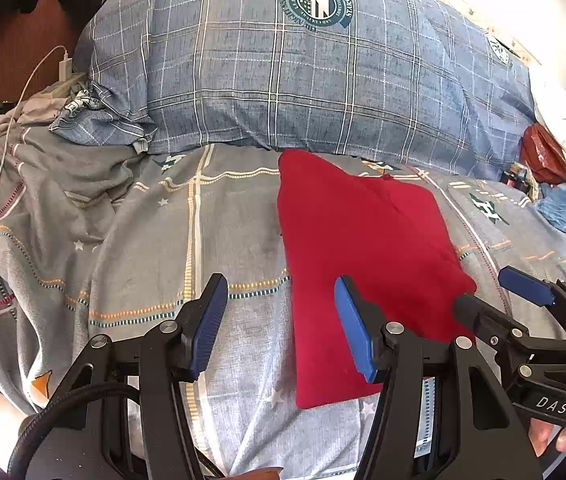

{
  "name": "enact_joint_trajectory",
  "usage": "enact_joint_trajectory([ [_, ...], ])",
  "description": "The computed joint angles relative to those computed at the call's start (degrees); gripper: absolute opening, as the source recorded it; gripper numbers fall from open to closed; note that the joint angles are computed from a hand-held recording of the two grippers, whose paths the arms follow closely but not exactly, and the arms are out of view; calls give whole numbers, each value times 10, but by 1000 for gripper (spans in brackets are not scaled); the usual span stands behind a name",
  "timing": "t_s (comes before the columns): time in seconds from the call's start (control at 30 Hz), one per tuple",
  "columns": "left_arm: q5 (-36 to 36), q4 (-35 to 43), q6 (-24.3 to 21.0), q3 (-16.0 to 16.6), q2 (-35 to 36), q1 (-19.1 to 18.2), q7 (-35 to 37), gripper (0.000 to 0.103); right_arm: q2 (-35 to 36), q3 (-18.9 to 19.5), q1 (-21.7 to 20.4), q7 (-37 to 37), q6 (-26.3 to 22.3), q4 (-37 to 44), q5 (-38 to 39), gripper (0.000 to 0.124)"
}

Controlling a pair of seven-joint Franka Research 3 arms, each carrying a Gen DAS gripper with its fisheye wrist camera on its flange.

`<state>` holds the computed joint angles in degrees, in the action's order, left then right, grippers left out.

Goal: Fold small clothes

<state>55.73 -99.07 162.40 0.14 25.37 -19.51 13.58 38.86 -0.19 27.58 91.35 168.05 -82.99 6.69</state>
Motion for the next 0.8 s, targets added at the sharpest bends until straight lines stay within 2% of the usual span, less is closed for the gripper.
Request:
enact_joint_trajectory([
  [0.8,-27,24,-12,0,22,-2,35,56,27,0,-2,11,-37,41,-2,82],
])
